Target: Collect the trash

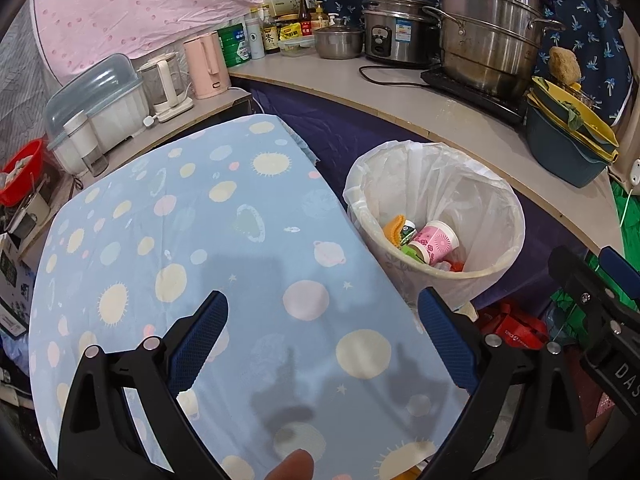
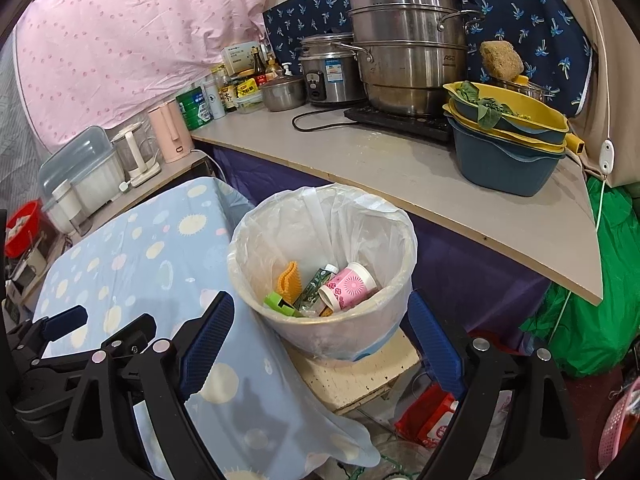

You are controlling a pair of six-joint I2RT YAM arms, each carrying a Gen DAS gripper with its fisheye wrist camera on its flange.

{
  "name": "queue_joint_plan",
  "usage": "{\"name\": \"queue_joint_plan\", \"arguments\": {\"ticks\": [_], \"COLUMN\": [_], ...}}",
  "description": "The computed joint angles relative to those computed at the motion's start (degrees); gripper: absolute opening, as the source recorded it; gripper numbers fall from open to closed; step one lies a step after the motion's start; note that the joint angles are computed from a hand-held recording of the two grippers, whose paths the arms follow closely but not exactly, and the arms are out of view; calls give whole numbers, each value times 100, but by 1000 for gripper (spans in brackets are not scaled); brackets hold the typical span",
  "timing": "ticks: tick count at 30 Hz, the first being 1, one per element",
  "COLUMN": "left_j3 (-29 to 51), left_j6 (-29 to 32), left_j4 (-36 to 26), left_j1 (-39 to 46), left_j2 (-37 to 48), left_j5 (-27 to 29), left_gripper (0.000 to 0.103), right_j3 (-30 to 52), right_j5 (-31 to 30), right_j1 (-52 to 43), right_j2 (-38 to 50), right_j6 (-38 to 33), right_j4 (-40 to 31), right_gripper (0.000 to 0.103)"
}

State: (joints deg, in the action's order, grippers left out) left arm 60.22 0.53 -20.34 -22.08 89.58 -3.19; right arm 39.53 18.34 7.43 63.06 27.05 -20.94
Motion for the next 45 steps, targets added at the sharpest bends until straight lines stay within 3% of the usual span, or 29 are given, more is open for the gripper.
{"name": "queue_joint_plan", "arguments": {"ticks": [6,7,20,45], "left_j3": [-234,-268,-553,-742], "left_j6": [117,128,149,72], "left_j4": [10,11,39,60], "left_j1": [83,100,164,30], "left_j2": [-205,-232,-430,-544], "left_j5": [35,53,107,74], "left_gripper": [91,91,91,92], "right_j3": [0,6,-4,-81], "right_j5": [130,117,463,561], "right_j1": [197,227,557,633], "right_j2": [-88,-83,-175,-180], "right_j6": [135,159,426,652], "right_j4": [-223,-253,-575,-766], "right_gripper": [87,96,96,96]}}
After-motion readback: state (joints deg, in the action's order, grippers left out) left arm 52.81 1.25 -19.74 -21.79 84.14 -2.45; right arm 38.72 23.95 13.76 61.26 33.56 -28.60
